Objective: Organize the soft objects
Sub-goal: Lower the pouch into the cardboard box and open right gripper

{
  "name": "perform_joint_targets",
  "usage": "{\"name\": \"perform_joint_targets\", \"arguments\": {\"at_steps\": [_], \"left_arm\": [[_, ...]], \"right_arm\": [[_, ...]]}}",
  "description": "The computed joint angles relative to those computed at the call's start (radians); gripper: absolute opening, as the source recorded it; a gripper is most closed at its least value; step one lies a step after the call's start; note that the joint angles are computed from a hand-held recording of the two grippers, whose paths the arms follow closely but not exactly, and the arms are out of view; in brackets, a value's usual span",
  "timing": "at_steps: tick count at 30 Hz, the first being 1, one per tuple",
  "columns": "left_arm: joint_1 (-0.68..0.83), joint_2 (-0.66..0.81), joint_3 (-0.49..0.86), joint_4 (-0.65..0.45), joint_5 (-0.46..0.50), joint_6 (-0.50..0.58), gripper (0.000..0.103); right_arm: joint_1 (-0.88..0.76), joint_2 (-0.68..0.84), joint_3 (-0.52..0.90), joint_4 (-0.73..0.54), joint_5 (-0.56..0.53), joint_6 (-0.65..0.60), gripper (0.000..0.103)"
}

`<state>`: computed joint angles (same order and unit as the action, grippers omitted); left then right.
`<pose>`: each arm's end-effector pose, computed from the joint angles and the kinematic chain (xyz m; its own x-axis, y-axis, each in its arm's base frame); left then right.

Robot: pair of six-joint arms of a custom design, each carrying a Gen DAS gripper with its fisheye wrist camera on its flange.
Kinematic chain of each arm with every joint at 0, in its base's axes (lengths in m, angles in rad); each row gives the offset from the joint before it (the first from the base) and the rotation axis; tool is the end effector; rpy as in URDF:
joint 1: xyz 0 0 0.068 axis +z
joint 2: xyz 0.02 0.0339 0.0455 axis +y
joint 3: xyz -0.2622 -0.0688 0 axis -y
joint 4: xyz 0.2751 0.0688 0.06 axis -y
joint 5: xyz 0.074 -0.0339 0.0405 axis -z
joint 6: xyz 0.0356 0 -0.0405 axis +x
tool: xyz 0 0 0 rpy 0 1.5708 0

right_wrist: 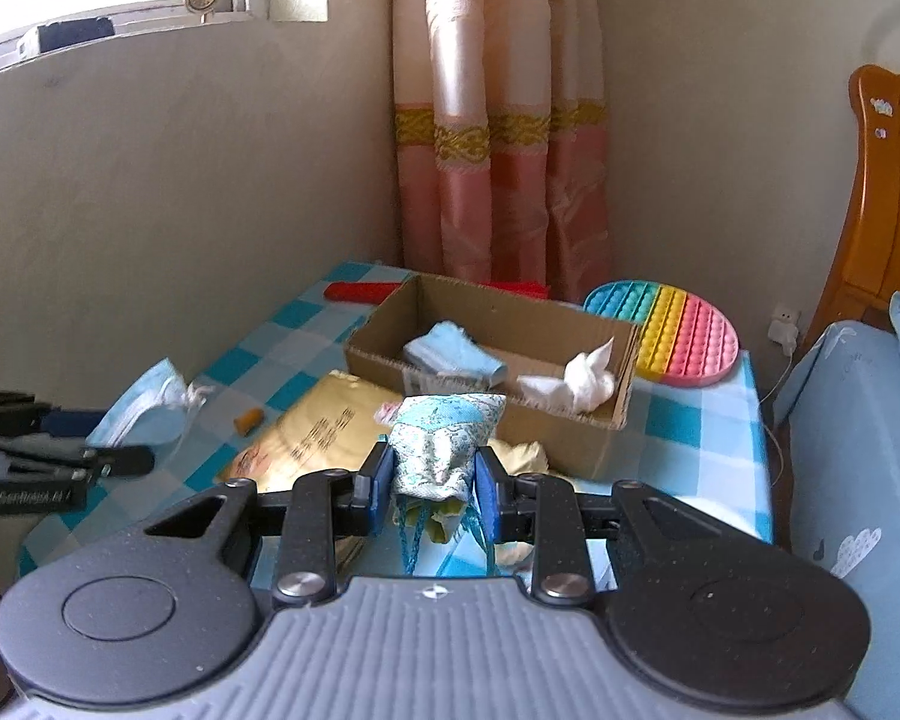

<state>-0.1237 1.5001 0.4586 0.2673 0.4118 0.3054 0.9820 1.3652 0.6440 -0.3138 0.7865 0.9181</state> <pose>0.2646 -0.0473 0.0933 -0.5423 0.3451 -0.7660 0.5873 0.8077 -0.0519 0.1672 0.2050 0.1483 -0.5972 0.1161 -0.7936 0.1445 0.9888 0.0359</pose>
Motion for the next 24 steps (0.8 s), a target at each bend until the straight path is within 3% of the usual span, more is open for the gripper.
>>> {"name": "perform_joint_targets", "arguments": {"at_steps": [6, 11, 15, 20, 24], "left_arm": [[0.008, 0.017, 0.006, 0.002, 0.021, 0.013, 0.049], [0.017, 0.044, 0.020, 0.004, 0.027, 0.012, 0.049], [0.018, 0.068, 0.033, 0.008, 0.012, -0.002, 0.049], [0.015, 0.096, 0.053, 0.013, -0.013, -0.020, 0.049], [0.005, 0.113, 0.069, 0.010, -0.033, -0.024, 0.049]], "right_arm": [[-0.136, -0.018, 0.030, 0.044, -0.059, -0.170, 0.033], [-0.293, -0.006, 0.074, 0.148, -0.189, -0.412, 0.033], [-0.407, 0.074, 0.160, 0.188, -0.290, -0.581, 0.033], [-0.512, 0.212, 0.255, 0.235, -0.384, -0.667, 0.034], [-0.553, 0.306, 0.283, 0.268, -0.404, -0.678, 0.050]]}}
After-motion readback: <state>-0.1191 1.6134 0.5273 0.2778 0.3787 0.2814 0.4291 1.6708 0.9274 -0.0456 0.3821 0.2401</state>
